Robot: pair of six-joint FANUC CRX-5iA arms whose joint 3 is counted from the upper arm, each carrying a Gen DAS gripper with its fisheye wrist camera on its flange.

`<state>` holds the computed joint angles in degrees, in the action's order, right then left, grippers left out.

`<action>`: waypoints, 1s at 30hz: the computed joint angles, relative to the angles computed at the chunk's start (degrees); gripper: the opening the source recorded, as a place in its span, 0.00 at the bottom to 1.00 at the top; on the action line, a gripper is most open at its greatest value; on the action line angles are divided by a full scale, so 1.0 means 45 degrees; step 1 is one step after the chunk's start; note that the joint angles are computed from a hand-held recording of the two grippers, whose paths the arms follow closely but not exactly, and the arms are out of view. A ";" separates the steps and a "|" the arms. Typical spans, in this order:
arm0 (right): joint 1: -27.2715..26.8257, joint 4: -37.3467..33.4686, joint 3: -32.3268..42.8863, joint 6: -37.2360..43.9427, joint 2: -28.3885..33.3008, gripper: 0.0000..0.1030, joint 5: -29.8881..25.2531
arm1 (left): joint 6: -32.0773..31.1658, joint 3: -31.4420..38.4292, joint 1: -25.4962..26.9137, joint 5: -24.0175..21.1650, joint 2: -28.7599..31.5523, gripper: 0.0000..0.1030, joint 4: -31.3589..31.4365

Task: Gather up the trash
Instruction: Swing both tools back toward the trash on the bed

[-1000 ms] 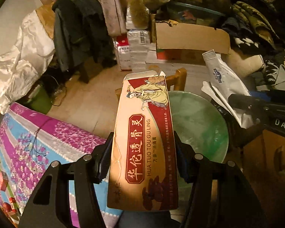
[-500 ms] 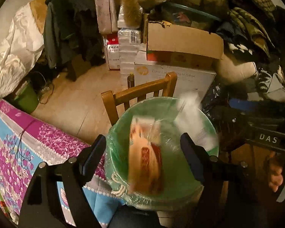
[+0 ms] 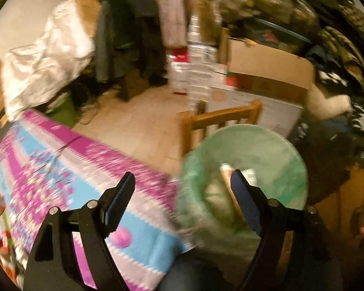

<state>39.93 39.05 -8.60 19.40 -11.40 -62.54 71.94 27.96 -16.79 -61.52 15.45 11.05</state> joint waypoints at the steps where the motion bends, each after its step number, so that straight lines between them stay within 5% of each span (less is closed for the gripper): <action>1: 0.0275 0.0644 -0.0114 -0.0346 0.0076 0.56 0.0195 | 0.0320 -0.0331 0.0118 0.0235 -0.0292 0.77 -0.0374; 6: 0.1295 0.3703 -0.0510 -0.2083 0.0656 0.56 0.1549 | 0.2260 -0.2279 0.1047 0.1263 -0.2029 0.79 -0.2516; 9: 0.1759 0.4196 -0.0010 -0.2106 0.1459 0.56 0.2472 | 0.3050 -0.3403 0.1876 0.1484 -0.3021 0.79 -0.3160; 17: 0.2949 -0.0361 0.4106 0.3139 0.4657 0.56 0.3461 | 0.3982 -0.6680 0.5195 0.1330 -0.6018 0.79 -0.3837; 25: 0.3859 -0.5215 0.9629 0.8471 0.8391 0.60 0.1948 | 0.3197 -0.8890 0.9658 0.0613 -0.8073 0.79 -0.3242; 30: 0.3893 -0.7617 1.3739 1.0597 1.0926 0.71 0.0315 | 0.0962 -0.9299 1.2237 0.1274 -0.7988 0.79 -0.1686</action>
